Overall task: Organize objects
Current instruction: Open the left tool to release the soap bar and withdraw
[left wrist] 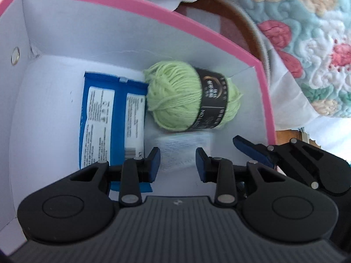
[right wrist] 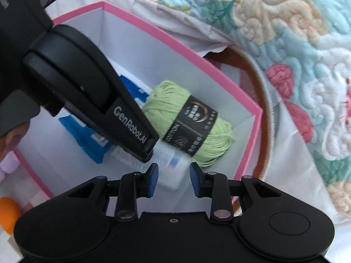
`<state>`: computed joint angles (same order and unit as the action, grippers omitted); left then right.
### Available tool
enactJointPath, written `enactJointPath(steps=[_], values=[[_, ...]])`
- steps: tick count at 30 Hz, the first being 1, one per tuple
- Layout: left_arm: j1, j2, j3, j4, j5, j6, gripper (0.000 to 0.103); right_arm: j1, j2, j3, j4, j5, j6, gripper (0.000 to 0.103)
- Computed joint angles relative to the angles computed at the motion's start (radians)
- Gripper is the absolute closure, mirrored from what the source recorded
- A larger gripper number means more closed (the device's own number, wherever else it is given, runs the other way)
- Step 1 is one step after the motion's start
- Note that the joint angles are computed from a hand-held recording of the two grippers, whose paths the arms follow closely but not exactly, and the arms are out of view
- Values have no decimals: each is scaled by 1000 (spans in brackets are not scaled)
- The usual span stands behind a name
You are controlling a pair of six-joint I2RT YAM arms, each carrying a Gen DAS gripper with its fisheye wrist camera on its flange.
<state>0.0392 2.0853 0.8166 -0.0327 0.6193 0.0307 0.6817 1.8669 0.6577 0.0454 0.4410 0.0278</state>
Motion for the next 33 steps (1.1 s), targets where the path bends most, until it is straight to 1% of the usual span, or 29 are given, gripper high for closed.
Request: enactJointPath(steps=[2, 5, 8, 12, 14, 15, 16, 18, 21, 23, 24, 26, 27, 28, 31, 33], values=[[-5, -50, -40, 21, -14, 20, 61, 7, -36, -25, -2, -11, 30, 64], [-4, -125, -71, -28, -31, 74, 61, 13, -139, -101, 15, -53, 79, 60], [11, -196, -84, -124, -31, 123, 61, 16, -271, -187, 15, -106, 139, 57], [28, -331, -127, -227, -62, 191, 60, 4, -472, -266, -48, -202, 212, 56], [50, -389, -125, -319, -51, 228, 60, 60, -617, -321, -111, -176, 275, 56], [56, -421, -122, -368, -52, 248, 60, 79, -694, -338, -157, -168, 294, 53], [65, -443, -104, -413, -56, 273, 60, 73, -774, -336, -230, -175, 293, 52], [82, -502, -78, -503, -61, 320, 58, 74, -857, -299, -332, -179, 303, 51], [97, -610, -59, -627, -84, 373, 56, 85, -936, -257, -427, -186, 314, 48], [104, -685, -54, -691, -109, 421, 52, 86, -943, -235, -443, -195, 309, 46], [112, -716, -46, -732, -116, 447, 51, 111, -983, -211, -511, -183, 328, 43], [151, -742, -16, -832, -96, 512, 49, 162, -998, -174, -586, -159, 379, 41], [180, -750, -1, -887, -74, 553, 47, 179, -997, -160, -599, -163, 395, 40], [207, -760, 7, -927, -59, 589, 46, 204, -1024, -147, -638, -163, 418, 38], [288, -780, 28, -1053, -18, 706, 45, 286, -1039, -118, -684, -156, 471, 36], [346, -803, 30, -1107, -19, 761, 42, 365, -1040, -99, -718, -118, 512, 34]])
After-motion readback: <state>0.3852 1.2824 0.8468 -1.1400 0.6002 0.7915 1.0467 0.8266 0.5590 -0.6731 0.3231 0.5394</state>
